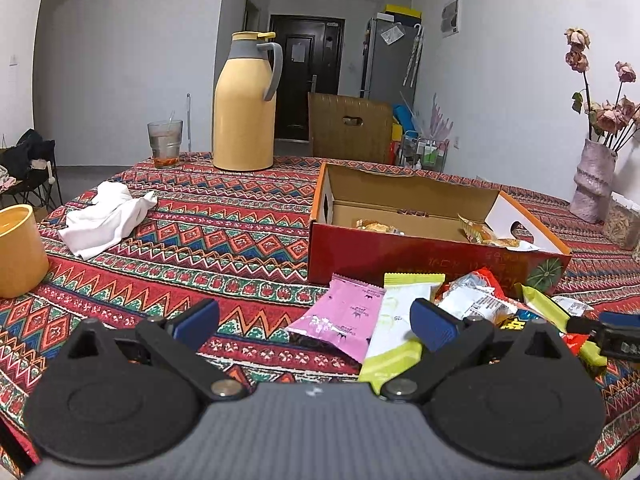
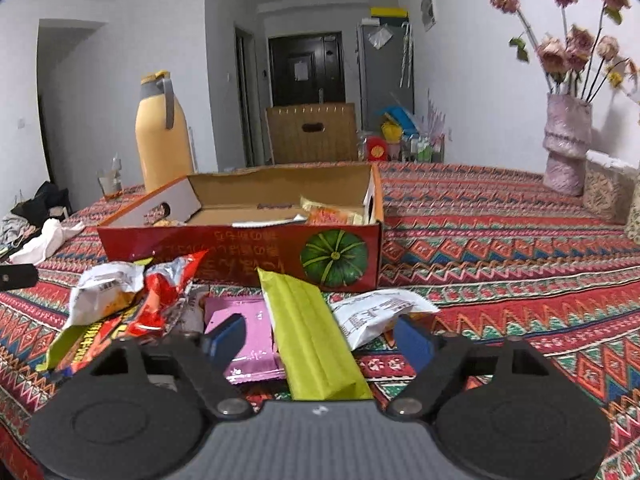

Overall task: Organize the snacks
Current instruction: 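Grasp the lime-green bar with the right gripper while the left gripper grasps a white-green bar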

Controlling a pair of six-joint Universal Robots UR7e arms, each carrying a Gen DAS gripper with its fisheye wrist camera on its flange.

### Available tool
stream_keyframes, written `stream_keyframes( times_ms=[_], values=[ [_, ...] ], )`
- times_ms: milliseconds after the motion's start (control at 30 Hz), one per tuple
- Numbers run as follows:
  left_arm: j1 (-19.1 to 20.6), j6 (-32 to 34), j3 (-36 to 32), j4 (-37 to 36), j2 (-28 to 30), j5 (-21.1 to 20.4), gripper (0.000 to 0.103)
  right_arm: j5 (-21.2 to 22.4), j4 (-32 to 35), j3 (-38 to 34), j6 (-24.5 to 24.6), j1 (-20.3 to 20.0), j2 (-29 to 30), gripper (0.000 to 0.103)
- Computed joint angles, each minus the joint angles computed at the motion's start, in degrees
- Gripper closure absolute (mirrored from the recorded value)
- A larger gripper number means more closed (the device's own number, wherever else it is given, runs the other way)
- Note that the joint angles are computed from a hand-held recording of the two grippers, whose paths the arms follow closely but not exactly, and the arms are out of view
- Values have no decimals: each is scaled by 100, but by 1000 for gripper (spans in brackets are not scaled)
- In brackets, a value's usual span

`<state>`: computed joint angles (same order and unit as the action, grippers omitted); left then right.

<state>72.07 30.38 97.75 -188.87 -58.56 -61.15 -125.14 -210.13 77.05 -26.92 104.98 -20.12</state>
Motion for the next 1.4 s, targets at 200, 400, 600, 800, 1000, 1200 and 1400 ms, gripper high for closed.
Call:
stream_keyframes(
  times_ms=[200, 400, 600, 800, 1000, 1200, 1400],
  values=[
    [-12, 20, 51, -32, -34, 35, 0, 146, 976, -422, 405, -132, 24, 41],
    [-22, 8, 55, -1, -29, 53, 0, 463, 1359, -387, 813, -247, -75, 52],
    [-30, -7, 70, 47, -21, 59, 0, 473, 1082, -394, 355, -198, 30, 65],
    [-25, 11, 57, 61, -4, 95, 0, 331, 340, -375, -120, -94, 198, 68],
    [-1, 101, -84, 247, 91, 232, 0, 120, -879, -281, -821, 61, 376, 68],
    [-7, 255, -278, 655, 245, 372, 0, 14, -1214, -40, -786, 64, 277, 68],
    [-51, 369, -378, 888, 380, 332, 0, -47, -1333, 79, -717, 48, 242, 68]
  ],
)
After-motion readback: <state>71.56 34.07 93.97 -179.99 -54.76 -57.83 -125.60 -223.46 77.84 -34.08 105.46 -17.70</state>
